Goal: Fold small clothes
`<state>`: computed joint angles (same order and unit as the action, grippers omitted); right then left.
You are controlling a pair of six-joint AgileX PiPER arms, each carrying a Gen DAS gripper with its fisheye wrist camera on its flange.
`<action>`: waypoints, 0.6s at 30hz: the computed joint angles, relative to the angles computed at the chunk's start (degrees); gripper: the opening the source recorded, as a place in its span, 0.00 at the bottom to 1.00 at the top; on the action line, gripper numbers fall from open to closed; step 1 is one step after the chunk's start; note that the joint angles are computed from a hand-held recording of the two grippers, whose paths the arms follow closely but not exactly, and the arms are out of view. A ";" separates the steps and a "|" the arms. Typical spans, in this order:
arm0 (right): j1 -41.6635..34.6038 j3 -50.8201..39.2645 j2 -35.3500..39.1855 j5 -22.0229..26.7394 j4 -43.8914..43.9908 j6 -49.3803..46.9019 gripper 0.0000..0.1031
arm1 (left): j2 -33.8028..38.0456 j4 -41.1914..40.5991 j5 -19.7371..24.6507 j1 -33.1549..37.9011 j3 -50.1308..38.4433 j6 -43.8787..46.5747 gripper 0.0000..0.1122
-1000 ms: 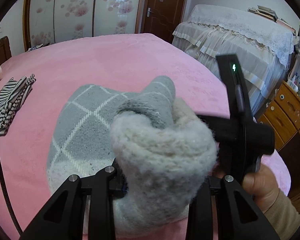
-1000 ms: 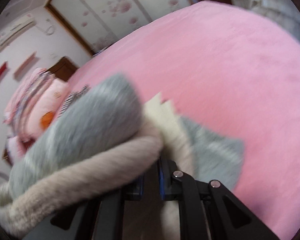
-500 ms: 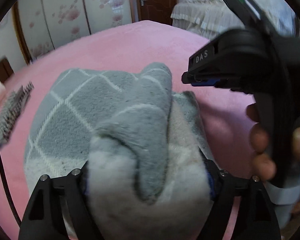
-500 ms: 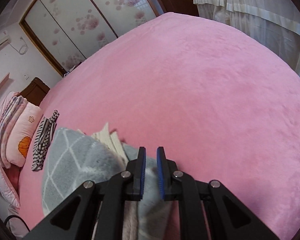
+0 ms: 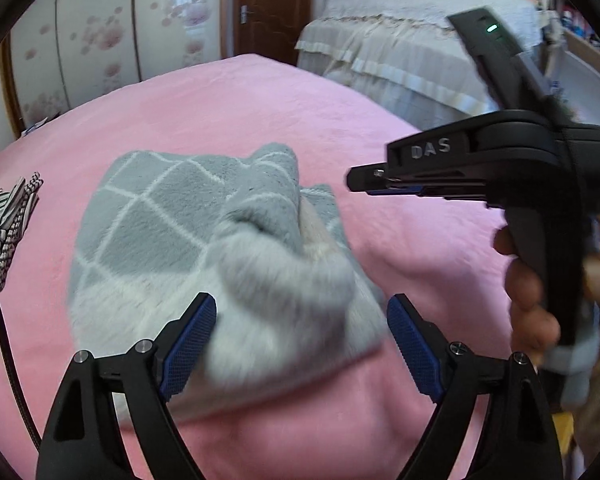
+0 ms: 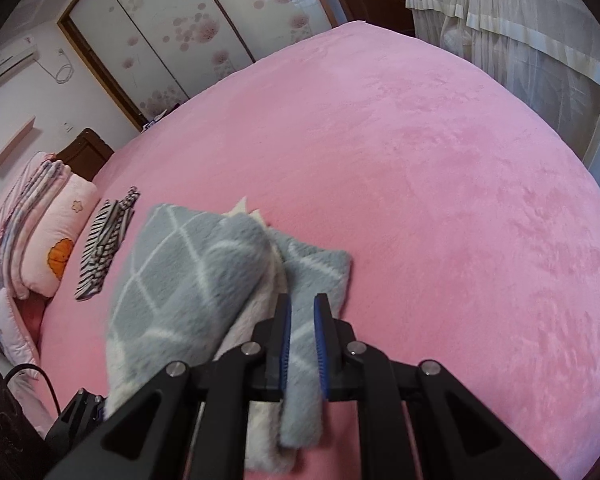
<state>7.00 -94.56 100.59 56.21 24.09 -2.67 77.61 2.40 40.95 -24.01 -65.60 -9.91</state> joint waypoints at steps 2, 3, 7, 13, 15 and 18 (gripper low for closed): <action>0.41 0.28 -1.27 1.49 0.37 1.06 0.41 | -5.12 -2.26 1.30 2.05 2.26 3.37 0.78; 0.47 0.76 -2.11 1.82 1.01 1.43 0.57 | -7.39 -3.44 1.81 3.87 3.21 5.30 0.78; 1.47 0.66 -3.28 3.48 3.95 2.07 0.65 | -13.02 -6.70 2.62 13.72 5.14 11.67 0.83; 4.15 -3.08 0.35 6.91 6.49 5.89 0.68 | -10.30 -7.68 -1.27 27.64 6.10 14.75 0.84; 5.20 -5.16 2.53 8.28 6.14 8.12 0.68 | -6.84 -10.46 -1.99 31.36 5.16 17.05 0.84; 6.94 -8.45 5.50 10.58 4.13 11.26 0.68 | -1.93 -12.81 -3.06 34.03 3.91 17.85 0.83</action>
